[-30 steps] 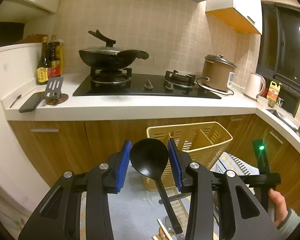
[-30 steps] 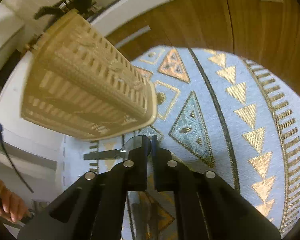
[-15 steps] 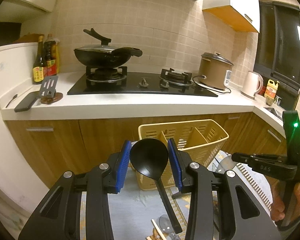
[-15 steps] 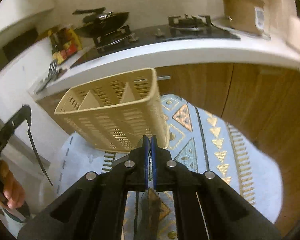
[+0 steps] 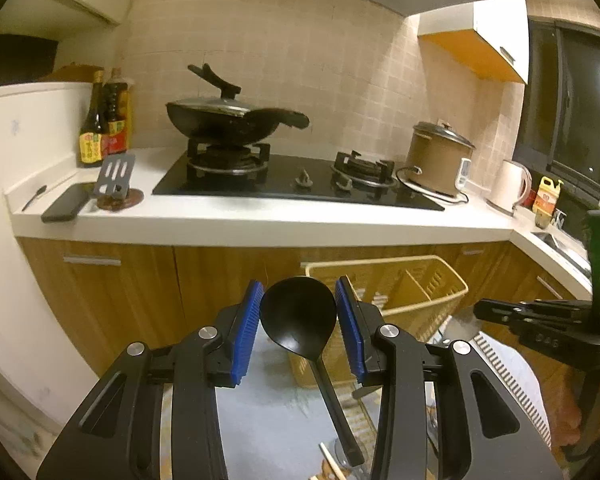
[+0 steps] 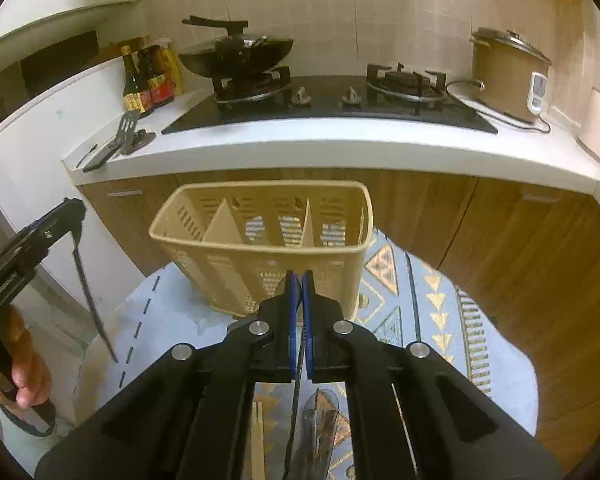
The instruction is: Organize utensils
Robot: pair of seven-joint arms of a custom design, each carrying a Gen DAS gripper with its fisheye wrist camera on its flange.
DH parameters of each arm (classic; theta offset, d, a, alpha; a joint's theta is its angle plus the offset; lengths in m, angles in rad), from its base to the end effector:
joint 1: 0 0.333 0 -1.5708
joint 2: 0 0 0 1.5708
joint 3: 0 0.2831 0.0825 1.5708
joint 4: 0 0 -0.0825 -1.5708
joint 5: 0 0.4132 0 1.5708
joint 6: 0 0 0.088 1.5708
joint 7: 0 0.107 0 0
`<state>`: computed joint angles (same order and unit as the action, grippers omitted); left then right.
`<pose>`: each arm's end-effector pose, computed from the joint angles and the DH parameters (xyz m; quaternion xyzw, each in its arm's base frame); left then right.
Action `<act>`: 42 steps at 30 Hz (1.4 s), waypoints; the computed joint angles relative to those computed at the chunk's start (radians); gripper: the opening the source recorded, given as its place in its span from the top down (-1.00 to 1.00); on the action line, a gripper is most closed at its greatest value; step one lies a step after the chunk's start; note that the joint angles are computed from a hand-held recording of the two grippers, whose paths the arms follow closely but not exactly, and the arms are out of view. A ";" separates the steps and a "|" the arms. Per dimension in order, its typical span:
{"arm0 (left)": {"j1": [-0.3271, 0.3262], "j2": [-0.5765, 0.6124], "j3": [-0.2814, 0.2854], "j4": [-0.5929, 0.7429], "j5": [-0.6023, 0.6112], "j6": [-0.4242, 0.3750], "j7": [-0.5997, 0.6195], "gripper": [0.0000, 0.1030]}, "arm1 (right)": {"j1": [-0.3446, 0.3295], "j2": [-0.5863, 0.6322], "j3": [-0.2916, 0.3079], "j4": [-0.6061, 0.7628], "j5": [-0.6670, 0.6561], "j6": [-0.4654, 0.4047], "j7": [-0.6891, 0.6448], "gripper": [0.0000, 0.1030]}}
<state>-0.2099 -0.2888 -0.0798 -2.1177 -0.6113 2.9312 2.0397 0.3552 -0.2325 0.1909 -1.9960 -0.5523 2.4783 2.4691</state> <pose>0.5376 -0.1270 0.6215 -0.5180 0.6640 -0.4732 0.2586 0.4850 0.3073 0.6030 -0.6348 0.6509 -0.2730 0.3143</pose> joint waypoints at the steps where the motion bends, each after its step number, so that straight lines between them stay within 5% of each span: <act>1: -0.002 0.005 0.004 0.010 -0.003 -0.001 0.005 0.30 | 0.002 -0.003 0.002 0.011 0.001 -0.017 -0.009 0.97; 13: -0.003 0.114 -0.014 0.196 -0.013 0.037 0.063 0.30 | 0.001 -0.122 0.015 0.052 0.037 -0.099 -0.098 0.97; 19: 0.000 0.199 -0.054 0.287 -0.013 0.129 0.092 0.30 | -0.038 -0.145 0.019 0.091 0.027 -0.122 -0.098 0.97; 25: 0.045 0.305 -0.092 0.331 0.367 0.251 -0.214 0.30 | -0.085 -0.081 0.047 0.171 -0.087 -0.198 -0.072 0.97; 27: 0.009 0.334 -0.023 0.336 0.640 0.281 -0.465 0.30 | -0.083 -0.047 0.045 0.198 -0.112 -0.225 -0.074 0.97; 30: -0.068 0.372 0.083 0.353 0.833 0.300 -0.645 0.30 | -0.071 0.006 0.037 0.235 -0.145 -0.258 -0.086 0.97; 36: -0.136 0.412 0.163 0.361 0.923 0.294 -0.708 0.30 | -0.034 0.105 0.006 0.307 -0.170 -0.301 -0.119 0.97; 42: -0.051 0.419 0.060 0.347 0.812 0.285 -0.589 0.29 | 0.012 0.195 -0.021 0.383 -0.182 -0.362 -0.171 0.97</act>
<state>-0.2608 0.1301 -0.0195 -1.7704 0.2008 3.2161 1.4503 0.3669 -0.0377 0.1700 -1.6130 -0.7343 2.1166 2.2985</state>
